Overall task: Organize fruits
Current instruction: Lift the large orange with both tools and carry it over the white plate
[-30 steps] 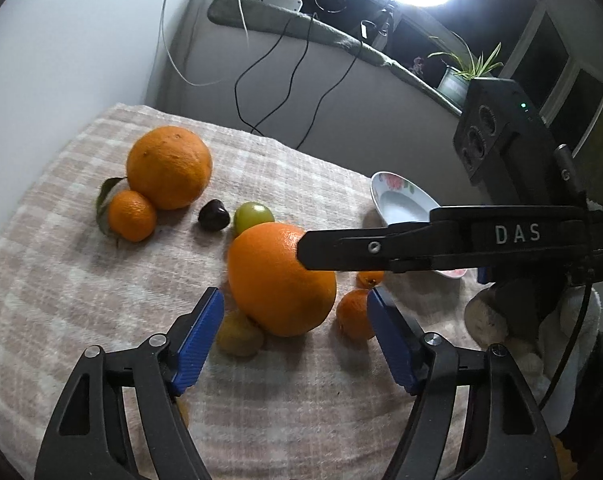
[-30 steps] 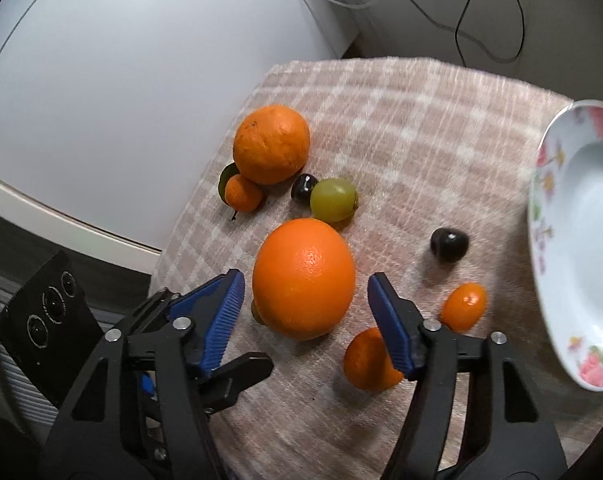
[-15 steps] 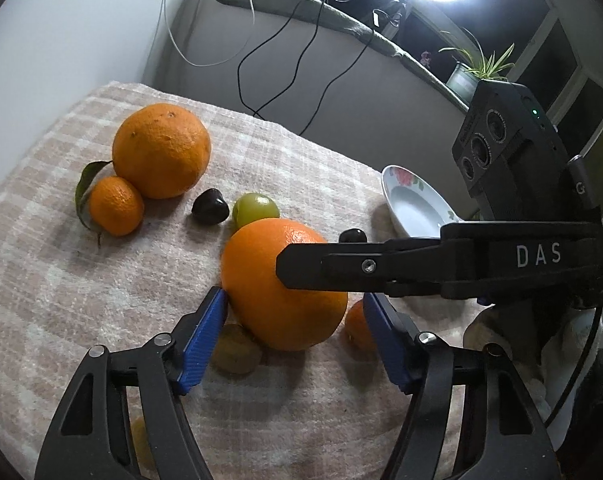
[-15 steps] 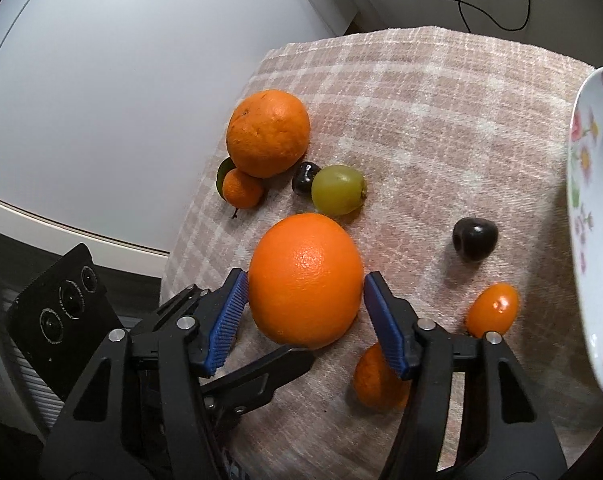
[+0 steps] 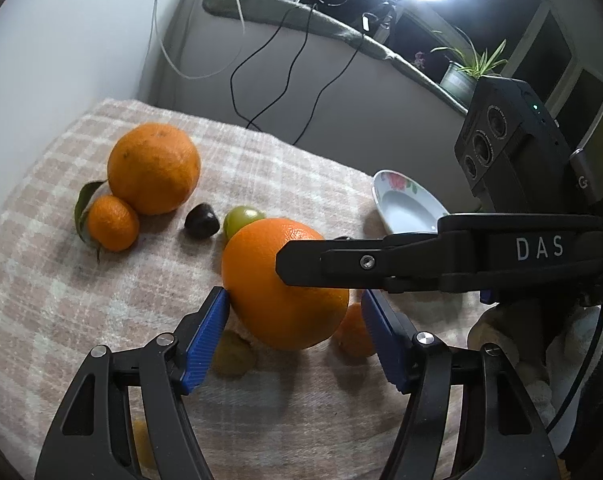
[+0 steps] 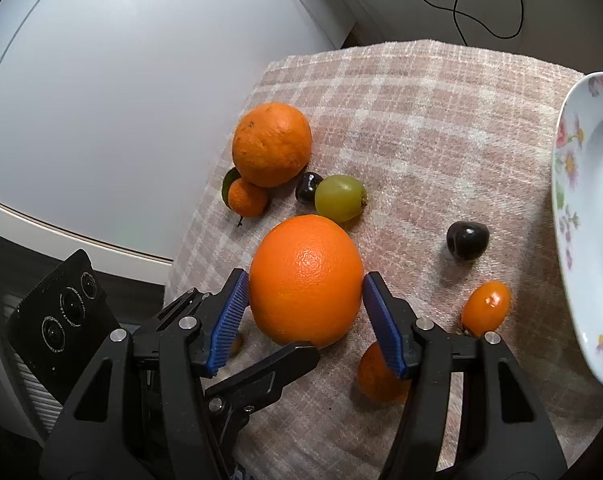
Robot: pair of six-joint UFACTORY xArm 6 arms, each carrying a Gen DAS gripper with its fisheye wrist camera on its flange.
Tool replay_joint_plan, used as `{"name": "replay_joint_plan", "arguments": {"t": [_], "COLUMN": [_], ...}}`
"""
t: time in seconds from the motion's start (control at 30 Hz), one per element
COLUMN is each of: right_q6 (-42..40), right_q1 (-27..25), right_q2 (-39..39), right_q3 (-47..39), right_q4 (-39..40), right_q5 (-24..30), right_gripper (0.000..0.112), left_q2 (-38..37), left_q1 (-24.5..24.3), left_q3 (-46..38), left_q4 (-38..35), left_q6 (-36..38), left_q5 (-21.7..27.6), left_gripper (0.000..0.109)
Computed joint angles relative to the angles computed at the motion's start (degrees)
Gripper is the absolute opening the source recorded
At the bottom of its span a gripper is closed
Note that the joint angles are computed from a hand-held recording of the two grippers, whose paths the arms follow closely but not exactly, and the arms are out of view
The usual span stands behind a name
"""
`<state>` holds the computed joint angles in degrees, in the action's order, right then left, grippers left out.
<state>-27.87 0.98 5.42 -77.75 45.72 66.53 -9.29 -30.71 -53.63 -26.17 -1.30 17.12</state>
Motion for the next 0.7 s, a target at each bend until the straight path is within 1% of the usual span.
{"name": "replay_joint_plan", "arguments": {"t": [0.27,0.43,0.7], "right_q6": [-1.36,-2.06,-2.90], "right_q1": [-2.59,-5.66,-11.47], "right_q2": [-1.90,-2.94,-2.99], "right_q3": [-0.31,-0.93,-2.53], "right_q4": [1.52,1.94,2.39], "right_q5": [1.34,3.12,5.25], "right_gripper": [0.062,0.062,0.062], "left_q2": [1.55,4.37,11.44], "left_q1": [-1.17,-2.59,-5.09], "left_q3": [-3.35,-6.91,-15.58], "left_q4": [2.81,3.89,3.74], "left_q6": [-1.97,-2.49,-1.25], "left_q5": [-0.73,-1.24,-0.17], "left_gripper": [0.067,0.067,0.067]}}
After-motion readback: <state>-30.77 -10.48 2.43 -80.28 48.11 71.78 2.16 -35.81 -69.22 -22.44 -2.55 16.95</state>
